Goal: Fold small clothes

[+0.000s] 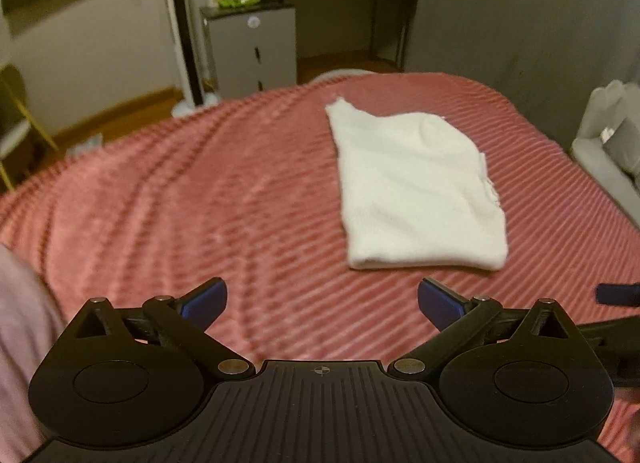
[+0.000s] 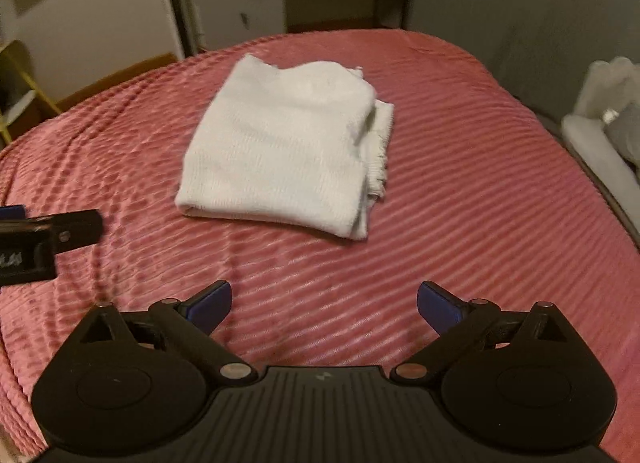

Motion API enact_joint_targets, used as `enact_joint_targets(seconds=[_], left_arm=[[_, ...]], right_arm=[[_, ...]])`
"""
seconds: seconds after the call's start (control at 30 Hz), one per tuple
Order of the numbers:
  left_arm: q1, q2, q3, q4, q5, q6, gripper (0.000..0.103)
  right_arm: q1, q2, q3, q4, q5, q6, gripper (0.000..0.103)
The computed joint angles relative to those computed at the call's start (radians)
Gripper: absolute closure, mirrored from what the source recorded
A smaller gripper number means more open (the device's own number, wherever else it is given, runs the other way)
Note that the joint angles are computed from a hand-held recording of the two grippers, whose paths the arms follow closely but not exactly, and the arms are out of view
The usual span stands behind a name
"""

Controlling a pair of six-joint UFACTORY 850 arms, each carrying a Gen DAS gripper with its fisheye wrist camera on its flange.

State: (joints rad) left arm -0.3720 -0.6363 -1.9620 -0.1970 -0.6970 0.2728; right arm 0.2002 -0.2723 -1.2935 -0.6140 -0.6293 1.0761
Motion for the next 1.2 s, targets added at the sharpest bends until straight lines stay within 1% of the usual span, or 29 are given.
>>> enact_joint_targets(seconds=[0.03, 0.1, 0.27, 0.43, 0.67, 0.87, 1.2], left_arm=[[0.001, 0.0, -0.005, 0.008, -0.002, 0.001, 0.0], [0.006, -0.008, -0.025, 0.005, -0.023, 0.004, 0.0], [0.004, -0.034, -0.065, 0.037, -0.071, -0.015, 0.0], [-0.011, -0.045, -0.071, 0.08, -0.082, 0.008, 0.0], [-0.011, -0.069, -0.11, 0.062, -0.114, 0.012, 0.0], [-0.012, -0.073, -0.117, 0.066, -0.106, 0.004, 0.0], [-0.01, -0.076, -0.121, 0.051, -0.129, 0.013, 0.0]], right_arm=[[0.005, -0.008, -0.019, 0.014, -0.029, -0.015, 0.004], [0.008, 0.004, -0.014, 0.011, -0.012, -0.008, 0.004], [0.013, -0.007, -0.044, 0.018, -0.061, 0.008, 0.004], [0.007, -0.016, -0.062, 0.043, -0.083, -0.009, 0.004], [0.004, -0.023, -0.083, 0.038, -0.108, -0.015, 0.004], [0.0, -0.022, -0.084, 0.039, -0.11, -0.02, 0.004], [0.003, -0.02, -0.082, 0.031, -0.113, -0.015, 0.004]])
